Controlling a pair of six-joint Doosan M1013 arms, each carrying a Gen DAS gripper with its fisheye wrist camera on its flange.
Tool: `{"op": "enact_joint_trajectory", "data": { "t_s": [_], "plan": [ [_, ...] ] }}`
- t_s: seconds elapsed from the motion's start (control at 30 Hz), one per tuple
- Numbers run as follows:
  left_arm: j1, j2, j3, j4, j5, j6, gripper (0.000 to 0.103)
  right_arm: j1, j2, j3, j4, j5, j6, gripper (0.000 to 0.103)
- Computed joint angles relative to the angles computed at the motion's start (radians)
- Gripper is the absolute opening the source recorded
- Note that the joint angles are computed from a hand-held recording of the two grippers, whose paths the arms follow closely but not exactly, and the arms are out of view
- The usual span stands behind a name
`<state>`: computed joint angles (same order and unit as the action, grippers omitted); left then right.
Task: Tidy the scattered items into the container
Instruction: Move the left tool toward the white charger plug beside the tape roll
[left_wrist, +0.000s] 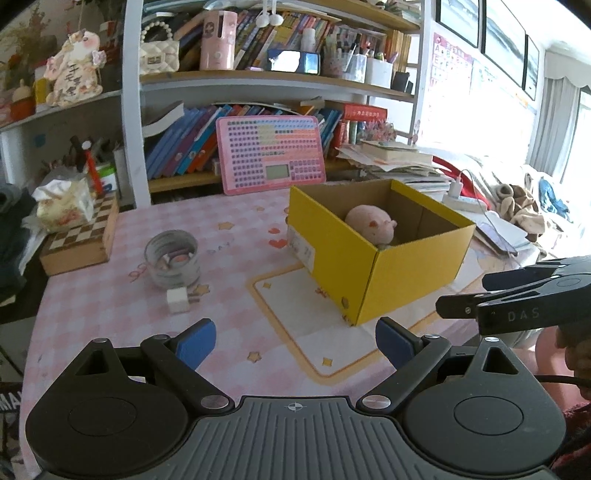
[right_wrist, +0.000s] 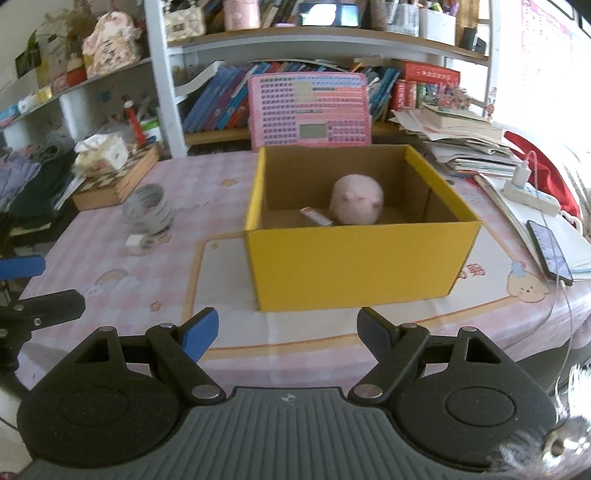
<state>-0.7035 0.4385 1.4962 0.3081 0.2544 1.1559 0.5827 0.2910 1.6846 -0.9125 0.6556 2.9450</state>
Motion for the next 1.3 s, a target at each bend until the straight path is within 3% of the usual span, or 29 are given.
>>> {"op": "enact_joint_trajectory", "data": {
  "t_s": [0.43,0.77,1.3],
  "plan": [
    [0.021,-0.043,0.069,0.100,0.003,-0.104,0.095,0.038,0.052,-0.064,0.104,-0.038,-0.148,0.083],
    [0.039,-0.062,0.100,0.242,0.014,-0.276,0.095,0.051,0.091,-0.118,0.168,-0.055,-0.275,0.083],
    [0.061,-0.067,0.110,0.287,0.010,-0.332,0.095,0.051,0.130,-0.184,0.258,-0.054,-0.416,0.083]
  ]
}}
